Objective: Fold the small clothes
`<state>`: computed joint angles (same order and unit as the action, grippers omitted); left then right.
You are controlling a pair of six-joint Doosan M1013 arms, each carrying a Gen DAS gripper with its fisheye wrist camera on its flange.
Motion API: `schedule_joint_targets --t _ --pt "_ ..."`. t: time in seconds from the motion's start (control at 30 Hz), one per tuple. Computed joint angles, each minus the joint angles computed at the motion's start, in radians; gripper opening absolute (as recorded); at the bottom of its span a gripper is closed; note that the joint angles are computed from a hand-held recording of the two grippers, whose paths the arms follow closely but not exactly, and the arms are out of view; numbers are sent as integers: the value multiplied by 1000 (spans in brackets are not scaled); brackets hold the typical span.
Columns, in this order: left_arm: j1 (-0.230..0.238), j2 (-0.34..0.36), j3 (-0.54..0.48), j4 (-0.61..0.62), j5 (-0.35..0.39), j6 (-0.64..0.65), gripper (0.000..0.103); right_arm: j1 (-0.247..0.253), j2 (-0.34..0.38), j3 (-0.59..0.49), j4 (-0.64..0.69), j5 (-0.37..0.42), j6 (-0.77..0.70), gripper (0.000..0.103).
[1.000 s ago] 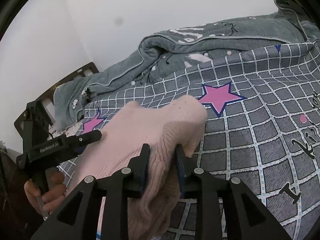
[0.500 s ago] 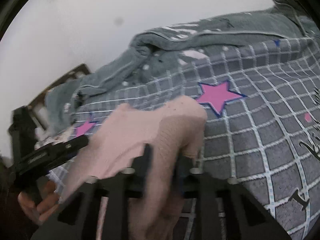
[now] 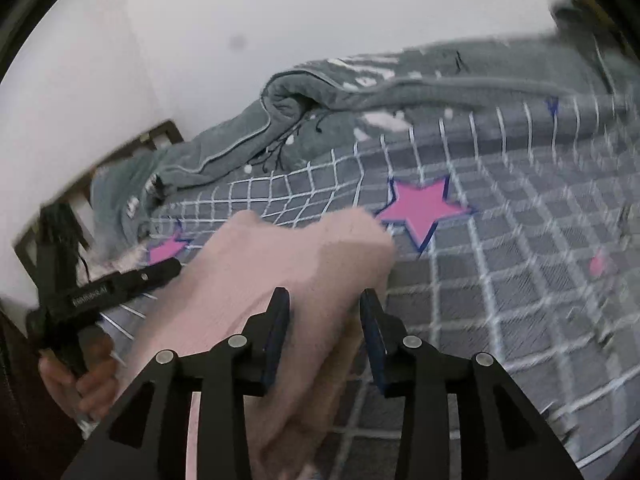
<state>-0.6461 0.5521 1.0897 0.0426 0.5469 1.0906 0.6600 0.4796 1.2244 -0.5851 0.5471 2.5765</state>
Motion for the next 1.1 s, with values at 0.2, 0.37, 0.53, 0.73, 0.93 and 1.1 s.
schedule_joint_targets --t 0.2,0.37,0.53,0.73,0.93,1.1 --pt "12 27 -41 -222 5 273 59 -23 40 -93 157 21 -289 36" --pt "22 64 -91 -278 69 295 59 -29 92 -155 268 106 -450 36" --pt "25 83 -114 -259 91 235 59 -41 100 -156 279 142 -397 42" --pt "18 83 -114 -174 108 151 60 -44 69 -101 222 99 -309 47" --pt "12 75 -113 -142 118 116 60 -21 25 -52 58 66 -158 49" --pt "7 61 -100 -126 109 99 60 -4 1 -37 57 41 -149 51"
